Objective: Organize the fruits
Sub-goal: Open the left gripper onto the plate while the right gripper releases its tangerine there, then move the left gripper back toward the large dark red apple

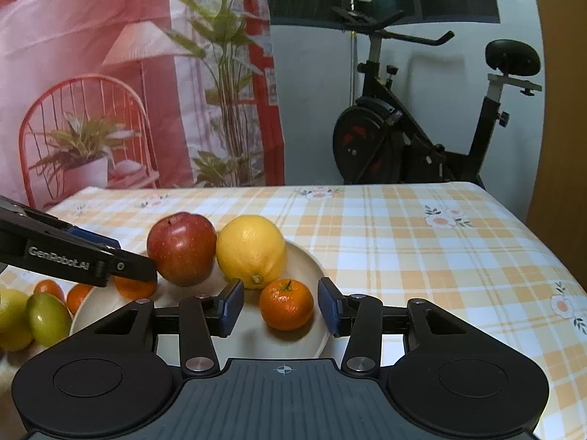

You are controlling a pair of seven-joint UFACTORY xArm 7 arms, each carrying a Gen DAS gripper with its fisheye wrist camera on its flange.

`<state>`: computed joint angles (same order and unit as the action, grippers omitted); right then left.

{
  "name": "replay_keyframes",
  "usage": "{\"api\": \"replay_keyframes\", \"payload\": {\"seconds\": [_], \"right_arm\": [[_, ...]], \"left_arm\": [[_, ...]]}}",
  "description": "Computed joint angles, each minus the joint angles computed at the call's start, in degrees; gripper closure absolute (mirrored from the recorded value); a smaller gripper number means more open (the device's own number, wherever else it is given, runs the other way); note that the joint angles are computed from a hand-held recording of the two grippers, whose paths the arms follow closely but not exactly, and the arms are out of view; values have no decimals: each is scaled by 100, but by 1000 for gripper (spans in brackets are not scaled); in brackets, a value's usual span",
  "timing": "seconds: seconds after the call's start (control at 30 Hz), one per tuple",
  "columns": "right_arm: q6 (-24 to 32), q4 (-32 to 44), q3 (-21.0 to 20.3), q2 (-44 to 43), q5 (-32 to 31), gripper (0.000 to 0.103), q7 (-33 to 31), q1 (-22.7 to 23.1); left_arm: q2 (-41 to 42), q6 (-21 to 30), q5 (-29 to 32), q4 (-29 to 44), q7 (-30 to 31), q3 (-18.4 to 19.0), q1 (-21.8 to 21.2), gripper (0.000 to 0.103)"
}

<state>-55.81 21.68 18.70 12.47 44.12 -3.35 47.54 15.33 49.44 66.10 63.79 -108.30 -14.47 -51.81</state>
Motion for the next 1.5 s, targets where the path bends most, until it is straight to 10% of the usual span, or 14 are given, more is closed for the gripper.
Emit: {"api": "replay_keyframes", "payload": {"seconds": [0.53, 0.93, 1.5], "right_arm": [[-268, -112, 9, 23, -118, 62, 263, -28], [57, 51, 584, -722, 1224, 61, 151, 523], [407, 682, 1150, -736, 3064, 61, -914, 1485]], "left_arm": [[-1190, 373, -71, -853, -524, -505, 102, 50], [-2656, 1098, -954, -1800, -528, -1385, 524, 49], [-3271, 714, -1551, -2650, -1635, -2149, 688, 50]]}}
